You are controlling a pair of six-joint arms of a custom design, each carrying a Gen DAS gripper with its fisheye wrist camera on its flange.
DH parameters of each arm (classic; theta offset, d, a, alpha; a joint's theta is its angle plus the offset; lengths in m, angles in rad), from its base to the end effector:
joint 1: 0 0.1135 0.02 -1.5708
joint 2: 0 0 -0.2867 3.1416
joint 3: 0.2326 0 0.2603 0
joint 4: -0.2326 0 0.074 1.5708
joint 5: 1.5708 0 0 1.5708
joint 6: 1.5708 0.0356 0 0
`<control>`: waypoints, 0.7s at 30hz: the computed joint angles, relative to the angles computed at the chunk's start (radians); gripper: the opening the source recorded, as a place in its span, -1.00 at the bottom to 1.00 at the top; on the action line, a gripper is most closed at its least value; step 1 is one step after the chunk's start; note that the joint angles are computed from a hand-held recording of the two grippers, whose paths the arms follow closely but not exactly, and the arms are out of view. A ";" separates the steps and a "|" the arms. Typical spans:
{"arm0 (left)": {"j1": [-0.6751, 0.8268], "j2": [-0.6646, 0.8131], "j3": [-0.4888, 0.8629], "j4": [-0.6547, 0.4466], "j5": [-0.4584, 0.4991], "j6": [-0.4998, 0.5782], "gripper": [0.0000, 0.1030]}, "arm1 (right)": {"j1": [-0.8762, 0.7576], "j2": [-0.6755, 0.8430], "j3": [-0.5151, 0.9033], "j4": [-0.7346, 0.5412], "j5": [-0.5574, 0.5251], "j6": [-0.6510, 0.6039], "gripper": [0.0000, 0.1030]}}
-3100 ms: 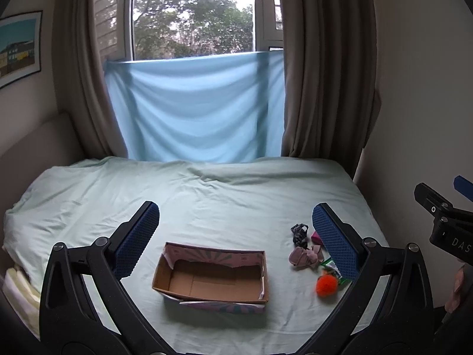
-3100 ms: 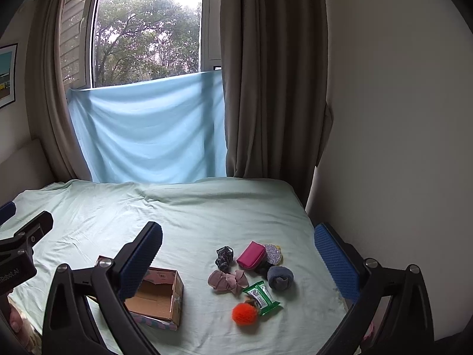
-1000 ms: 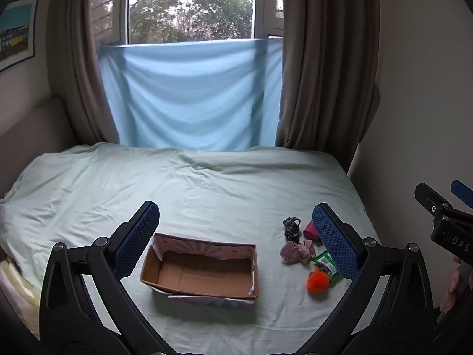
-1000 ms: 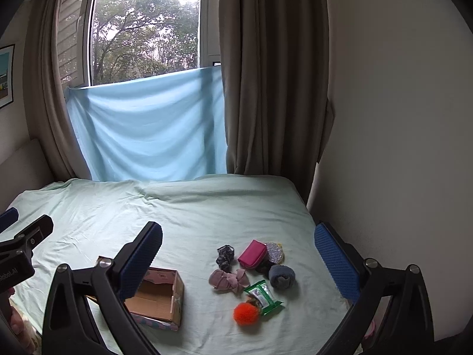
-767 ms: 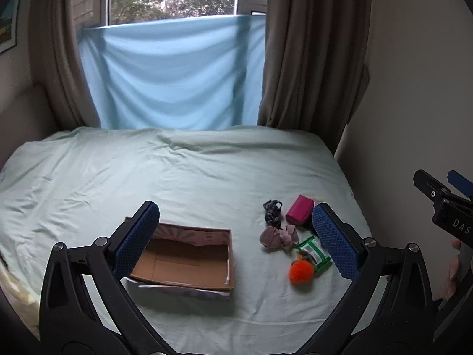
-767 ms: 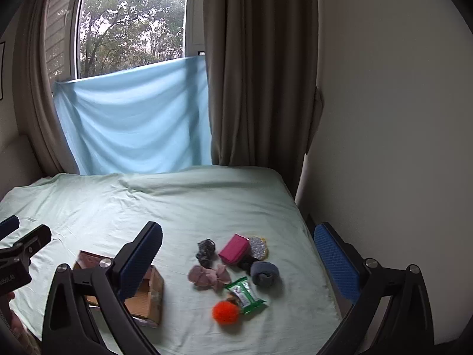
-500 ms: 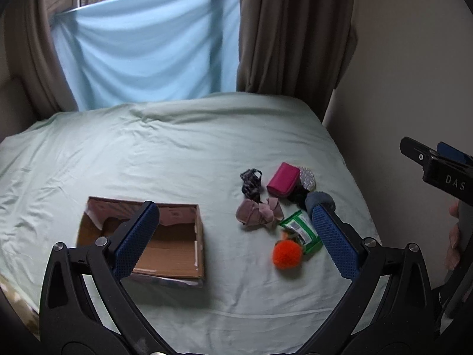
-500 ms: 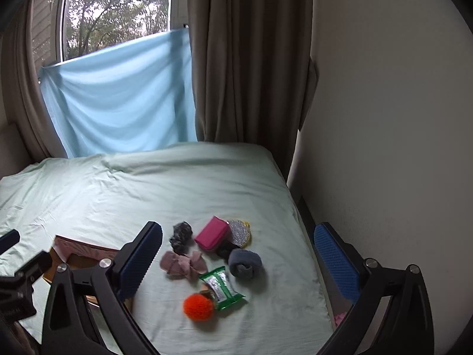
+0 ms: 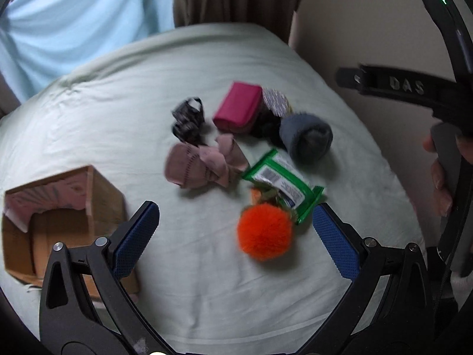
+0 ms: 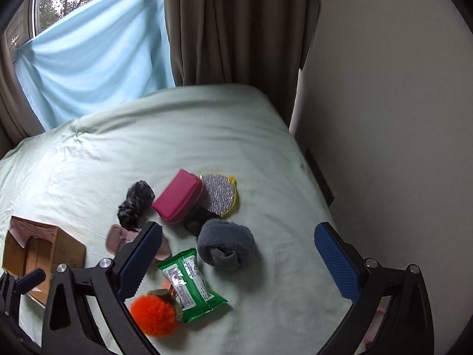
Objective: Organize soft objects
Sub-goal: 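Grasp the orange pompom with the left tool while the right tool grasps the grey sock ball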
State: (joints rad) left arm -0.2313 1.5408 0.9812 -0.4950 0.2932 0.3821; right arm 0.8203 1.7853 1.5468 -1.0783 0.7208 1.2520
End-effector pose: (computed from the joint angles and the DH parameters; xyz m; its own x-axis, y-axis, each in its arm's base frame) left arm 0.3006 -0.0814 0.2225 -0.6519 0.5203 -0.5517 0.6481 0.7599 -0.0492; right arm 0.2672 0.2521 0.2946 -0.6212 0.3799 -0.6854 0.4901 0.8708 0.0384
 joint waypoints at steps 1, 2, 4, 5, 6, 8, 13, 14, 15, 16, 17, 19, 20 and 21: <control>-0.011 0.021 -0.013 0.022 0.001 0.004 0.99 | -0.017 -0.002 -0.045 0.063 -0.015 -0.025 0.99; -0.020 0.044 -0.024 0.039 0.008 0.012 0.99 | -0.029 0.001 -0.078 0.115 -0.027 -0.043 0.99; -0.037 0.088 -0.042 0.075 0.016 0.028 0.99 | -0.056 0.013 -0.143 0.219 -0.053 -0.084 0.99; -0.044 0.108 -0.050 0.093 0.019 0.037 0.99 | -0.066 0.022 -0.169 0.262 -0.064 -0.100 0.99; -0.053 0.130 -0.054 0.110 0.020 0.045 0.99 | -0.073 0.031 -0.187 0.293 -0.071 -0.112 0.99; -0.067 0.165 -0.057 0.138 0.016 0.052 0.99 | -0.090 0.043 -0.228 0.361 -0.089 -0.134 0.99; -0.085 0.251 -0.047 0.182 0.019 0.016 0.86 | -0.145 0.090 -0.291 0.507 -0.149 -0.197 0.98; -0.089 0.267 -0.043 0.182 0.017 0.010 0.82 | -0.153 0.098 -0.298 0.525 -0.159 -0.207 0.97; -0.090 0.275 -0.044 0.180 0.017 0.008 0.74 | -0.162 0.110 -0.301 0.543 -0.165 -0.217 0.97; -0.094 0.287 -0.043 0.182 0.014 0.006 0.63 | -0.170 0.121 -0.305 0.562 -0.174 -0.228 0.95; -0.098 0.296 -0.043 0.186 0.012 0.003 0.59 | -0.179 0.128 -0.309 0.578 -0.185 -0.236 0.94; -0.099 0.315 -0.040 0.189 0.014 0.003 0.41 | -0.195 0.139 -0.324 0.614 -0.207 -0.242 0.92; -0.105 0.317 -0.037 0.186 -0.021 0.019 0.34 | -0.203 0.143 -0.329 0.631 -0.217 -0.247 0.83; -0.108 0.324 -0.033 0.182 -0.026 0.018 0.17 | -0.209 0.146 -0.339 0.653 -0.231 -0.252 0.76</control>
